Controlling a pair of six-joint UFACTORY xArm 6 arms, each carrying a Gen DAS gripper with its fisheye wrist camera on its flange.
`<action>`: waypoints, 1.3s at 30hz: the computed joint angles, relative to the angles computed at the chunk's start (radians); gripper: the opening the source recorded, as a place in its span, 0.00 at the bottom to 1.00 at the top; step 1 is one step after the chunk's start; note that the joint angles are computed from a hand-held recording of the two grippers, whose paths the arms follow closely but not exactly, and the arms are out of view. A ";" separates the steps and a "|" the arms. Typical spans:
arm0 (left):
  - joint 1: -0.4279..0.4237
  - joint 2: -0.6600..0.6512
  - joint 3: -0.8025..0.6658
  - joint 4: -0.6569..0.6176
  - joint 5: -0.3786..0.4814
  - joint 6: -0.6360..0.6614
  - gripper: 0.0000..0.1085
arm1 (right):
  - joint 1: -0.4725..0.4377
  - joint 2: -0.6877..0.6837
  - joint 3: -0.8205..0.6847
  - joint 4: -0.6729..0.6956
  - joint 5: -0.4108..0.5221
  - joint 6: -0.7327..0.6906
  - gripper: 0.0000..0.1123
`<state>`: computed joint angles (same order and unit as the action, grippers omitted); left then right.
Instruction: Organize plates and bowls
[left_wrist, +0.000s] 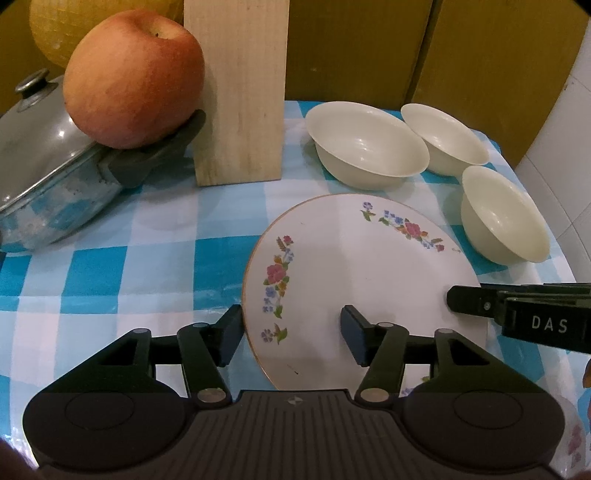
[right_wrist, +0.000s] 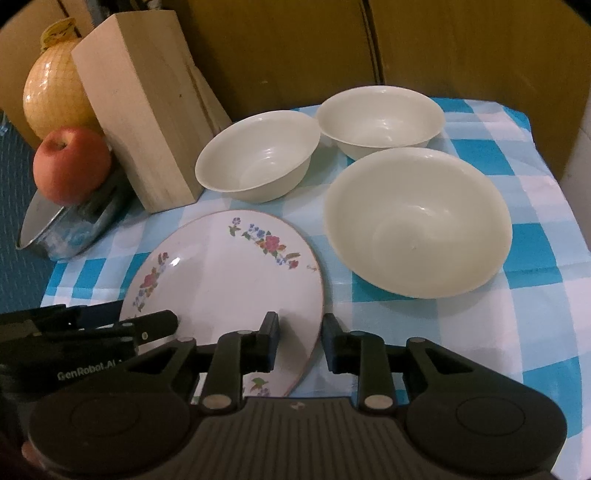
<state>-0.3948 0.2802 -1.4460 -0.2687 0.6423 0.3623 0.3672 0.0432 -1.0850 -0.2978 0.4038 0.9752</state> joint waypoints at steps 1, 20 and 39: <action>-0.001 -0.001 0.002 0.007 -0.004 -0.009 0.59 | 0.003 0.001 -0.002 -0.032 0.004 0.021 0.20; -0.003 -0.069 0.070 0.060 0.006 -0.026 0.58 | 0.022 -0.041 0.036 -0.050 0.012 0.057 0.18; -0.013 -0.073 0.092 0.045 -0.030 -0.017 0.66 | 0.011 -0.045 0.068 -0.101 -0.056 0.167 0.17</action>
